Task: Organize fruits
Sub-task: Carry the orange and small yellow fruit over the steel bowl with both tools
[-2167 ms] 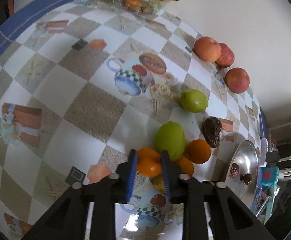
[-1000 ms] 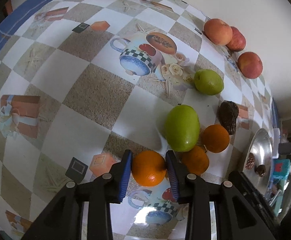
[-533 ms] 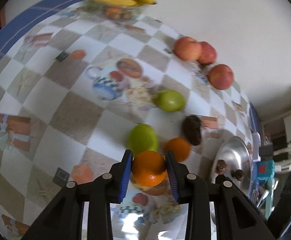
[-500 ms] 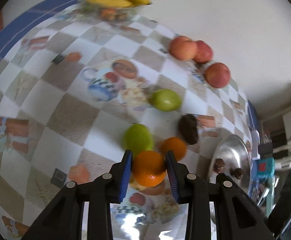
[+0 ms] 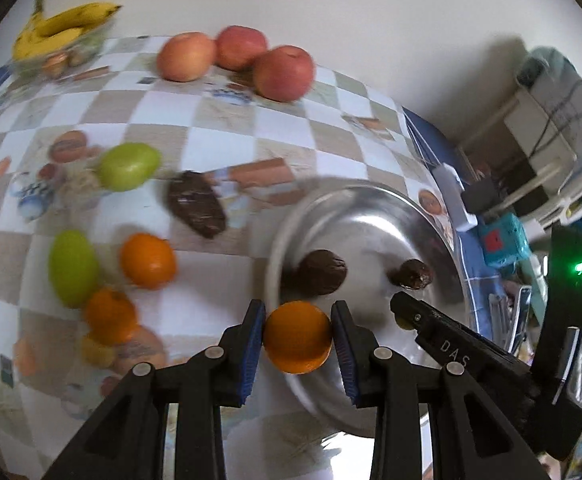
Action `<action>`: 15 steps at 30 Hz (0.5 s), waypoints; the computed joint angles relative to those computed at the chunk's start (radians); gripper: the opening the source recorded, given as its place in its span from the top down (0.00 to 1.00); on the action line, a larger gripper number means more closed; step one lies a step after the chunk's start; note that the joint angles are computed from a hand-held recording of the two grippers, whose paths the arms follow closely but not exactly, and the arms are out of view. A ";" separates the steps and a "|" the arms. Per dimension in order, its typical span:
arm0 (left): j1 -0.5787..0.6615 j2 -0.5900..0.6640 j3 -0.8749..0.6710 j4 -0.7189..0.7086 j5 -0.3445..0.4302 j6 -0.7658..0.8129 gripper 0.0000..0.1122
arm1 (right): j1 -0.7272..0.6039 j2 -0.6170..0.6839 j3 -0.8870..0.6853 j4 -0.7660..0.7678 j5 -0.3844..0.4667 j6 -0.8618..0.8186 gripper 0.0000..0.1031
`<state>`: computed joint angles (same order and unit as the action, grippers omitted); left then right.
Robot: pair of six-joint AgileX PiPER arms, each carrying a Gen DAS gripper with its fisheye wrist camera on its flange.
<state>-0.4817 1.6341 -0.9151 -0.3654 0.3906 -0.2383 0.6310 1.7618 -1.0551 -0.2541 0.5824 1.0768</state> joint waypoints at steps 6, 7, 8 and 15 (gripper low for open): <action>-0.057 0.060 -0.028 0.009 -0.041 0.012 0.68 | -0.030 0.000 0.031 0.023 -0.029 -0.010 0.75; -0.065 0.064 -0.030 0.042 -0.045 -0.012 0.68 | -0.035 0.002 0.033 0.026 -0.034 -0.011 0.75; -0.077 0.075 -0.038 0.090 -0.047 -0.051 0.68 | -0.040 0.005 0.037 0.030 -0.041 -0.014 0.75; -0.110 0.130 -0.063 0.184 -0.065 -0.120 0.68 | -0.064 0.019 0.062 0.052 -0.086 -0.025 0.75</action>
